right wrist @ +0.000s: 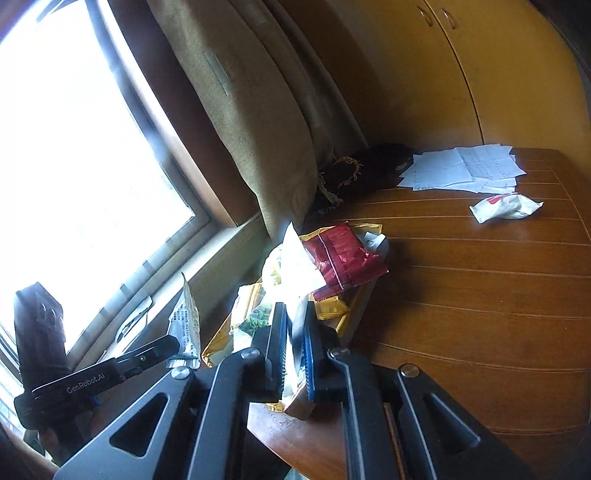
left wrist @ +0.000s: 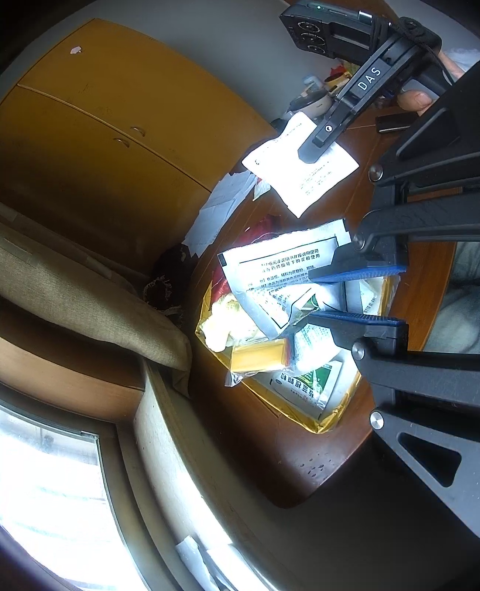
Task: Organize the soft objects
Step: 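Carry the white sheet and white packet into the tray and open both grippers, then move both open grippers back toward the white packet with red label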
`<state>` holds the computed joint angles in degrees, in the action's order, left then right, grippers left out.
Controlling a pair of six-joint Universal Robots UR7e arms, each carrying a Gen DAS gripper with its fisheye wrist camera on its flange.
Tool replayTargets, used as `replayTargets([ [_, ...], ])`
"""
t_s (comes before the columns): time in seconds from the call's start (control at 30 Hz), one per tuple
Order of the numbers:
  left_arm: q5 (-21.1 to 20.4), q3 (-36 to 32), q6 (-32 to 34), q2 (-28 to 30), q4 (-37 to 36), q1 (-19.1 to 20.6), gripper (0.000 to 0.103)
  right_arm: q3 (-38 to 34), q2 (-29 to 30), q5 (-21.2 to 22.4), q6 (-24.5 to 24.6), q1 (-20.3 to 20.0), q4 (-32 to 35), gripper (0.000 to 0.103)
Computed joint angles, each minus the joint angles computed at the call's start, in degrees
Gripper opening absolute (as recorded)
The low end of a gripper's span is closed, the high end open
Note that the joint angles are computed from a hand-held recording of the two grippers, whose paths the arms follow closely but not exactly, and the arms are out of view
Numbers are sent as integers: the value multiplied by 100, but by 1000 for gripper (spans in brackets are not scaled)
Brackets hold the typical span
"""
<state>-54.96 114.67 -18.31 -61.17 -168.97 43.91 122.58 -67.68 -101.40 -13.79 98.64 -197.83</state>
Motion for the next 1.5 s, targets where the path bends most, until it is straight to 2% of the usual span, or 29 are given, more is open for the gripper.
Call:
replayTargets([
  [0.17,-12,-536,144,378,284,190,15,-410,207,310,30,-219,396,8],
  [0.43,-6,-1295,434,835,500,510,15,-1337,691,619,-52,-268,1177,8],
  [0.63,-119,-1801,526,1106,884,723,15,-1724,994,627,-58,-285,1378,8],
  [0.8,-112,-2077,626,1272,1197,804,15,-1973,1283,190,-157,-204,1299,8],
  [0.93,-45,-1974,513,1166,1281,817,15,-2091,1455,-56,-182,-203,1322,8],
  [1.1,76,-1953,615,1116,1558,772,15,-2229,1579,46,-142,-230,1458,8],
  [1.23,4,-2002,624,1156,1762,795,16,-2248,1619,-123,-192,-217,1415,10],
  [1.27,18,-1973,632,1149,1726,791,17,-2208,1571,-12,-161,-252,1442,11],
  [1.3,33,-1942,652,1139,1701,782,20,-2178,1534,78,-129,-271,1453,19],
  [1.33,37,-1911,692,1125,1694,768,22,-2122,1475,176,-92,-299,1423,32],
  [1.37,10,-1866,729,1102,1641,756,27,-2067,1429,230,-52,-310,1340,40],
  [1.4,-17,-1802,758,1069,1536,740,35,-1993,1375,239,-26,-311,1217,53],
  [1.43,3,-1737,757,1043,1409,714,41,-1937,1331,226,-35,-305,1122,58],
  [1.47,65,-1661,730,1013,1273,679,51,-1869,1275,219,-65,-300,1034,58],
  [1.5,119,-1579,727,985,1114,641,53,-1812,1214,238,-72,-303,994,58],
])
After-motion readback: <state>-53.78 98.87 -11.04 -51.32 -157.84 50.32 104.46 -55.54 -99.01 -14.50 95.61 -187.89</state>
